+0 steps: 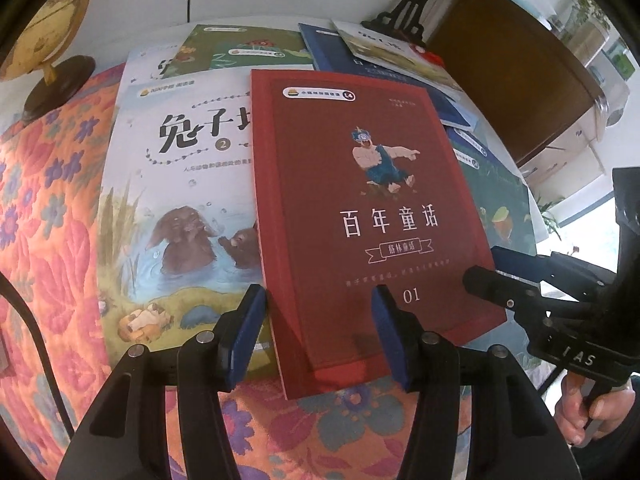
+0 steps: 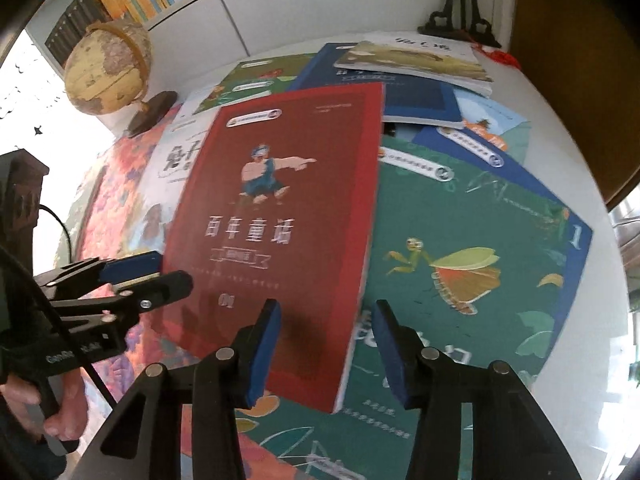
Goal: Organize books
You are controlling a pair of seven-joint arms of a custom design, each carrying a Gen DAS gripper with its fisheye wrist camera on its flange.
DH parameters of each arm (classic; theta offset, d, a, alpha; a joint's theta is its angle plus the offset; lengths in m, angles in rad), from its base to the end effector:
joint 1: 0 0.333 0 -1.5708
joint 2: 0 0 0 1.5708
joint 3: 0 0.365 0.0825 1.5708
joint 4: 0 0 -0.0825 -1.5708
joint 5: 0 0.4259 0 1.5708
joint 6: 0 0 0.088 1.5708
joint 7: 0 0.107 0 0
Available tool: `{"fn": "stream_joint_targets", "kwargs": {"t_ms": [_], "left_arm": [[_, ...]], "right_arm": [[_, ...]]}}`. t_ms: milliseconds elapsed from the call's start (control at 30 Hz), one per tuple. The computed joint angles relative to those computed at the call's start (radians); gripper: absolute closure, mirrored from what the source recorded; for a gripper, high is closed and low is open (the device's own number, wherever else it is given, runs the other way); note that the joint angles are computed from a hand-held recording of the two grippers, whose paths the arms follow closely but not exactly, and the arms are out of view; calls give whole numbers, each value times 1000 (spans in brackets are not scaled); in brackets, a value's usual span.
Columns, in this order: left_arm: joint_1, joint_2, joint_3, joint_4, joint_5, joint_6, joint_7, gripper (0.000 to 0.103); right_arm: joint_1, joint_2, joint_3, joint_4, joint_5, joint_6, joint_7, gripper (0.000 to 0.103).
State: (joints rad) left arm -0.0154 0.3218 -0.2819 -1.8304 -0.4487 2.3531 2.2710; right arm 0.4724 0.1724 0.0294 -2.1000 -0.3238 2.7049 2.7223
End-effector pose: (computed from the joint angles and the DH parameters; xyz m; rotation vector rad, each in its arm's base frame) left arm 0.6746 -0.1957 0.4107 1.2759 -2.6969 0.7191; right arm 0.5614 0.3198 0.4050 -1.5038 2.2373 -0.2404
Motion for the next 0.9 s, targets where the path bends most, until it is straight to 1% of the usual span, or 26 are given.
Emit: {"fn": "stream_joint_targets", "kwargs": {"t_ms": [33, 133, 267, 333, 400, 467, 500, 533, 600, 633, 667, 700, 733, 767, 800, 833, 867, 900], "left_arm": [[0, -2, -1, -3, -1, 3, 3, 52], [-1, -3, -1, -4, -2, 7, 1, 52], [-3, -7, -1, -13, 5, 21, 5, 52], [-3, -9, -1, -16, 3, 22, 3, 52], [11, -7, -8, -4, -31, -14, 11, 52], [45, -10, -21, 14, -121, -74, 49, 52], [62, -9, -24, 28, -171, -116, 67, 52], [84, -4, -26, 49, -234, -176, 85, 52], [114, 10, -21, 85, -337, -279, 101, 52], [123, 19, -17, 100, -380, -321, 99, 52], [125, 27, -13, 109, -414, -344, 90, 52], [120, 31, -10, 112, -436, -351, 83, 52], [115, 33, -6, 109, -451, -345, 80, 52], [102, 34, -2, 103, -454, -321, 75, 52], [93, 38, 2, 101, -451, -301, 71, 52], [89, 46, 5, 106, -451, -299, 61, 52], [91, 62, 7, 122, -453, -315, 38, 52], [97, 80, 5, 143, -463, -341, 14, 52]], "right_arm": [[-1, 3, 2, 1, 6, 8, -3, 56], [7, 8, -1, 10, -9, -7, 2, 56], [-1, -9, 0, -20, 14, 51, -9, 56], [-1, -10, 1, -18, 12, 49, -21, 56], [3, -3, -1, -8, 5, 14, -18, 56], [8, -10, -11, -21, -26, 25, 18, 56], [1, -19, -11, -40, -17, 52, 27, 56], [-7, -26, -10, -56, -6, 82, 30, 56], [-35, -44, -1, -122, 66, 217, 21, 55], [-45, -49, 4, -147, 107, 270, 6, 55], [-58, -52, 15, -173, 164, 327, -22, 55], [-81, -54, 41, -198, 248, 388, -69, 55], [-100, -54, 66, -213, 314, 425, -109, 55], [-135, -53, 109, -230, 391, 466, -155, 55], [-149, -53, 128, -238, 432, 488, -176, 55], [-153, -53, 135, -243, 457, 499, -190, 55], [-130, -55, 112, -246, 466, 503, -193, 55], [-77, -59, 54, -248, 441, 498, -169, 55]]}}
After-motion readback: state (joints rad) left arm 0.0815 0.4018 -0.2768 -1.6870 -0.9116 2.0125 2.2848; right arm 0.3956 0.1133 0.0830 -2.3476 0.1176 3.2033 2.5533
